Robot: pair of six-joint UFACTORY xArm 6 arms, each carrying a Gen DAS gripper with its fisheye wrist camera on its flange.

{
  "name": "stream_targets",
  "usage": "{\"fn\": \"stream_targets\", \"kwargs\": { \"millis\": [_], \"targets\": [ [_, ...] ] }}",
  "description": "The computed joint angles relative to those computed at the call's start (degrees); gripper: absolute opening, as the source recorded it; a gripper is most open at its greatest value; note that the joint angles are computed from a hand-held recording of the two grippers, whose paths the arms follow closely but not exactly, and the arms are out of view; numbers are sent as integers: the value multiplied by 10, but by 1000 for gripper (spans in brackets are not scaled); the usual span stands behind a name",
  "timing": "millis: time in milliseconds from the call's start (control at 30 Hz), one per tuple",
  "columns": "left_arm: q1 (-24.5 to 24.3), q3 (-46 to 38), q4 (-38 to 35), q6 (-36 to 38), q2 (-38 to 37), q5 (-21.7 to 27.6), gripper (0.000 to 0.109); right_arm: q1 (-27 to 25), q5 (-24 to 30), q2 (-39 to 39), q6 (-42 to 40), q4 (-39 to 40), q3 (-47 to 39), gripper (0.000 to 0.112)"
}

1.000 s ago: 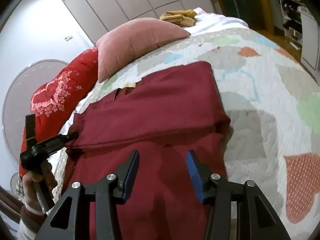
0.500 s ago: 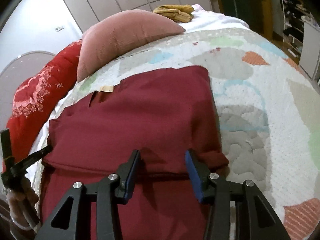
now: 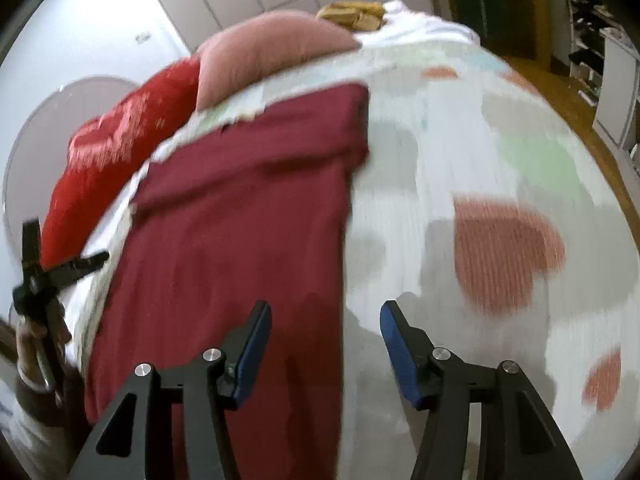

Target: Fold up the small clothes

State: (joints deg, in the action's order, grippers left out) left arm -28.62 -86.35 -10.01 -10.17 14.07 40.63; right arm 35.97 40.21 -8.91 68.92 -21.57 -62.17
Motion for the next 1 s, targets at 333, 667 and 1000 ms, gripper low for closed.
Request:
{"fn": "stream_targets", "kwargs": {
  "millis": [333,667,1000],
  "targets": [
    [-30,176,-37,35,-146,7,65,75,-50,-121,153,-24,150,61],
    [-56,251,36,5,-205,4,65,107,-121,-139,143,9,189,61],
    [-65,258,24,-12,-208,9,78,96,-208,-120,137,26,208,62]
  ]
}}
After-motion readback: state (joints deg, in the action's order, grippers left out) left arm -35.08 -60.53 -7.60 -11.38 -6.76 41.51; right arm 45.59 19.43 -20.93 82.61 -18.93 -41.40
